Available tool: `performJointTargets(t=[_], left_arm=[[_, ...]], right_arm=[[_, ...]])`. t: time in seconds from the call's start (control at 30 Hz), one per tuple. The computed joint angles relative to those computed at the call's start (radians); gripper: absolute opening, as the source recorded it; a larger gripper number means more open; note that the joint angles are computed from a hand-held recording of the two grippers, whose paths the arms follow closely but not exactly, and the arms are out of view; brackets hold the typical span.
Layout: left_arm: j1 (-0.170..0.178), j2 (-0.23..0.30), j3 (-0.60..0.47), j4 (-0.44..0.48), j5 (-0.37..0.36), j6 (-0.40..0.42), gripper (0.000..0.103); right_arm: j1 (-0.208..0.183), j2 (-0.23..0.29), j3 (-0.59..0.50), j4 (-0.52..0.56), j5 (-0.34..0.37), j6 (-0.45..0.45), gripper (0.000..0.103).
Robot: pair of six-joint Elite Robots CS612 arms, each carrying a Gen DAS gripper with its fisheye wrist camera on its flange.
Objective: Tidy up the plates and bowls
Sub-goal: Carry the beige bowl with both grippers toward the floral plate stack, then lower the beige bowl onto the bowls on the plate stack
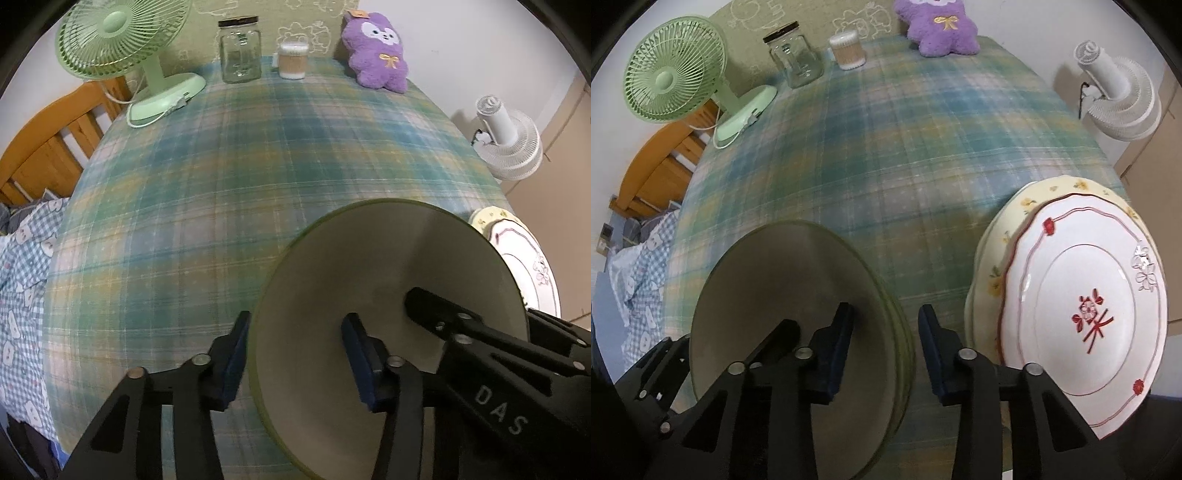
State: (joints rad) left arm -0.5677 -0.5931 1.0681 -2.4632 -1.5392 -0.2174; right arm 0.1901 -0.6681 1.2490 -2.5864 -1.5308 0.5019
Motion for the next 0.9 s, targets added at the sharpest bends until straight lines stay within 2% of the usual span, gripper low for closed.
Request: performJointTargets(t=[0.37,0.53,0.9], left_arm=[[0.002,-0.005,-0.006,0.03,-0.013,-0.027,0.041],[0.0,-0.025,0.019,0.0,0.007,-0.024,0.041],[0.001,-0.091,0.084,-0.079,0.013,-0.006,0.041]], right_arm=[[0.008,-0.001,-0.016,0.036,-0.017,-0.006,0.036],[0.012,-0.014,-0.007,0.019,-0.02,0.001,0.036],[0.037,-0.073,0.026,-0.02,-0.086,0.04,0.036]])
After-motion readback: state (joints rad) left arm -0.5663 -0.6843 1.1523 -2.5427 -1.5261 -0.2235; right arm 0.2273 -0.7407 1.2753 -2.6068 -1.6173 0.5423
